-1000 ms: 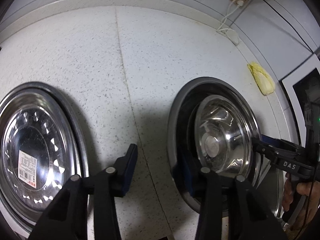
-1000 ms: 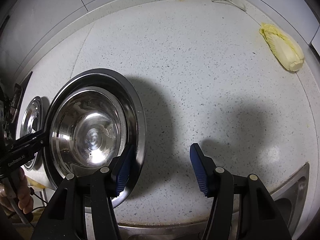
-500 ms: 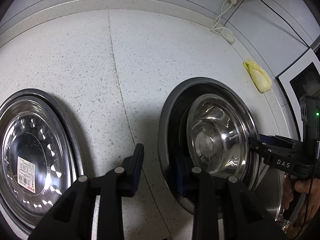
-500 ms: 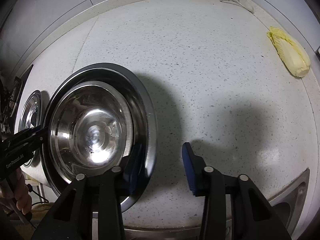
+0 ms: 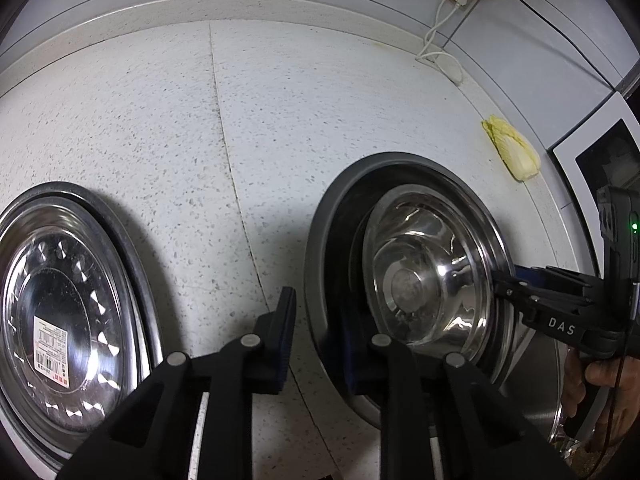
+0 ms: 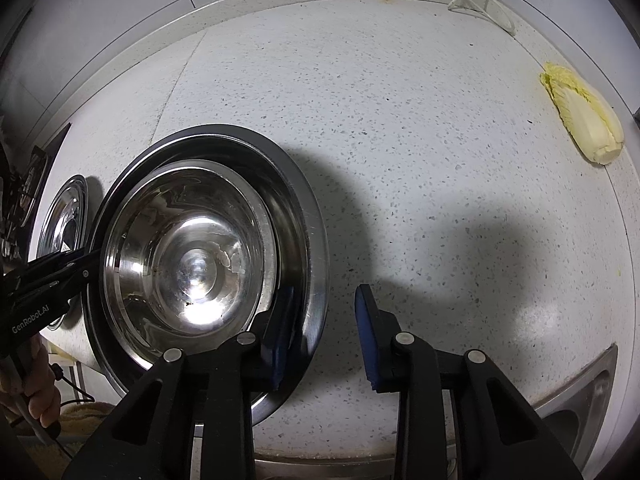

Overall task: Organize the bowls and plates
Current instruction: 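Close the left tool then the right tool on the bowl stack rim, then lift the bowl stack with both tools and carry it toward the plate stack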

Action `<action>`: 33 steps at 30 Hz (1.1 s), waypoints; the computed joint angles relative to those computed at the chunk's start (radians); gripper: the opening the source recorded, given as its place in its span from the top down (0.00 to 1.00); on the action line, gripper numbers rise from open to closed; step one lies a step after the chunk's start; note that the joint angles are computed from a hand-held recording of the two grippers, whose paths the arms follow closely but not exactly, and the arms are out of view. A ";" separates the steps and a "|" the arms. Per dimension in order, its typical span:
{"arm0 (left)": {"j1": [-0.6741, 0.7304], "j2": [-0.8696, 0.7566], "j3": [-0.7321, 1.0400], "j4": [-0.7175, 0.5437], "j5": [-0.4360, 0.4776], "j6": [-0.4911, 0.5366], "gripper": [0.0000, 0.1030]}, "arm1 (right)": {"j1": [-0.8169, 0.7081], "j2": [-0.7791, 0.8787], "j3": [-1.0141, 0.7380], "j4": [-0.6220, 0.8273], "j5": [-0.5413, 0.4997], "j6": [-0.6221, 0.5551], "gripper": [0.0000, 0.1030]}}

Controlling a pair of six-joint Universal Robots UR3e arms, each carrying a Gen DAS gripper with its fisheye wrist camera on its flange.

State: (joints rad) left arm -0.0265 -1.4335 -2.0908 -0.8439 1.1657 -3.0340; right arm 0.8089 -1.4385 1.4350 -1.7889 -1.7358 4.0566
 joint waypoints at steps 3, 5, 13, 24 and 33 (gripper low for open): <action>0.000 0.000 -0.001 0.003 -0.003 0.000 0.82 | 0.005 0.003 -0.006 0.001 -0.002 0.006 0.73; 0.003 0.002 -0.005 0.000 -0.016 -0.005 0.85 | 0.007 -0.003 0.003 -0.007 -0.002 0.010 0.73; 0.072 -0.008 -0.001 -0.071 -0.129 0.024 0.90 | -0.039 -0.099 0.153 -0.148 0.074 -0.001 0.83; 0.126 -0.016 0.010 -0.159 -0.207 0.042 0.91 | -0.061 -0.126 0.219 -0.234 0.113 0.007 0.88; 0.116 -0.021 0.019 -0.152 -0.195 0.033 0.91 | -0.058 -0.140 0.225 -0.227 0.101 0.003 0.88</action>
